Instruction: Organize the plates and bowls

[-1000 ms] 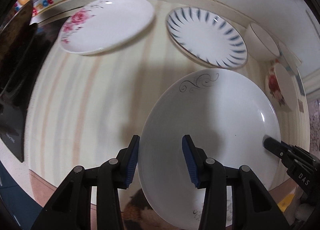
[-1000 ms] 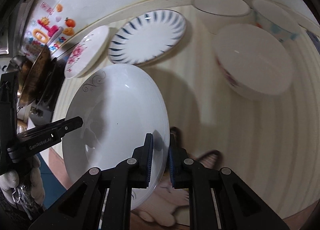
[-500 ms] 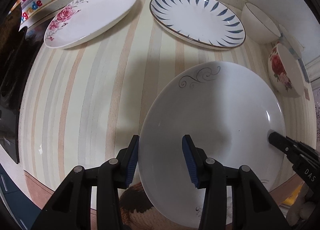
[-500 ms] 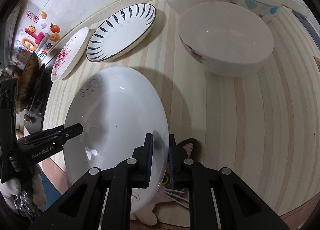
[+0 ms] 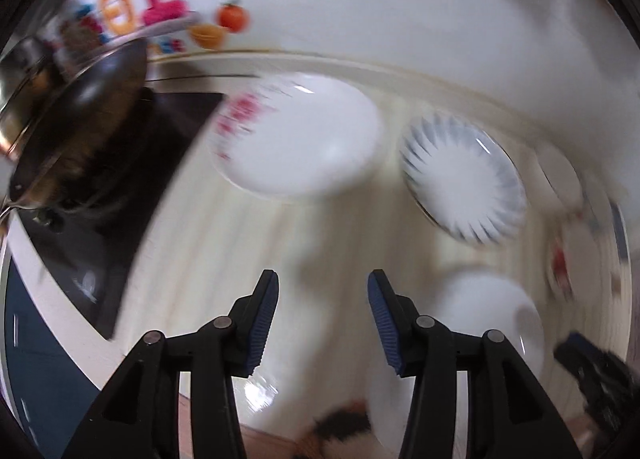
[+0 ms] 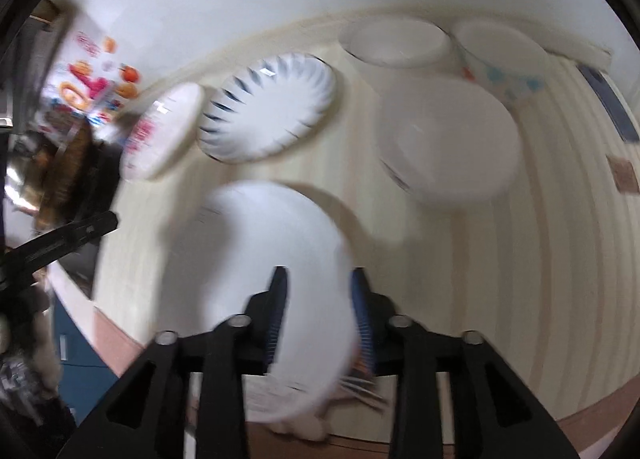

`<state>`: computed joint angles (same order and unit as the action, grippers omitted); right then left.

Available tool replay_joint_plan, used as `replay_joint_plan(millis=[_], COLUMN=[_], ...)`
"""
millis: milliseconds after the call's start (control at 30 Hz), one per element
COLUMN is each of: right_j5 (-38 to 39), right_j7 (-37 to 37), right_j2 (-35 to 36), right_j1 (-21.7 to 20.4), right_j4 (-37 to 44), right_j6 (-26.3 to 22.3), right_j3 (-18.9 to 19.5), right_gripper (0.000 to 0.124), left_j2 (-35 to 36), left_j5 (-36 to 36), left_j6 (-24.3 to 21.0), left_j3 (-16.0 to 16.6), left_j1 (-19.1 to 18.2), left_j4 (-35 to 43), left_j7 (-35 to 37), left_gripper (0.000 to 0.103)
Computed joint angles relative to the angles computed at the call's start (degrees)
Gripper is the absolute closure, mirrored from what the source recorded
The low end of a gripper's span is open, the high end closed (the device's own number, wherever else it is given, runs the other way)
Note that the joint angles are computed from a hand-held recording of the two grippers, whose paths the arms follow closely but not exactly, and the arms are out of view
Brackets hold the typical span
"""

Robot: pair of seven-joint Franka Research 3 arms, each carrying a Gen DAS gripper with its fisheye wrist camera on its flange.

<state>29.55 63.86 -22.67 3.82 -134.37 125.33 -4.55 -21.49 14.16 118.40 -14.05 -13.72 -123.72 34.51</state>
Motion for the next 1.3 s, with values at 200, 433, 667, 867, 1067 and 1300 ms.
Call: replay_joint_plan(millis=[200,433,667,867,1067,1300], right_j5=[9.7,1.3,-5.6,-6.9,-7.4,-4.2], right_j7=[0.7,7.5,16.4,19.3,16.2,13.8], right_j2=[14.9,39.6,57.6,65.2,60.8,54.3], right_j1=[5.8,10.4,12.5,12.4,12.3,10.1], right_j4=[15.9,42.0,62.9,72.3,64.6,56.0], right_j6=[-1.1,2.7,0.3,-2.7,2.9,4.6], right_j3=[2.8,8.7,9.7,10.6,10.8,11.4], right_gripper=[0.071,0.072,0.076,0.103,0.104,0.104], left_j2=[1.7,8.1,12.8,13.8,12.7,8.0], left_j5=[0.4,1.1,-1.6,-0.1,2.4,-1.0], left_j6=[3.5,7.0,9.7,13.8,14.9,14.4], left_j3=[4.5,6.7,7.7,7.7,7.0,6.9], left_j1=[4.9,9.3,11.2,12.7,12.6,11.5], left_j4=[-2.1,-0.5,1.4,0.4,-1.0,-3.1], left_j7=[1.4,5.9,9.9,9.8,10.4,11.6], left_gripper=[0.059,0.059,0.059,0.064,0.069,0.069])
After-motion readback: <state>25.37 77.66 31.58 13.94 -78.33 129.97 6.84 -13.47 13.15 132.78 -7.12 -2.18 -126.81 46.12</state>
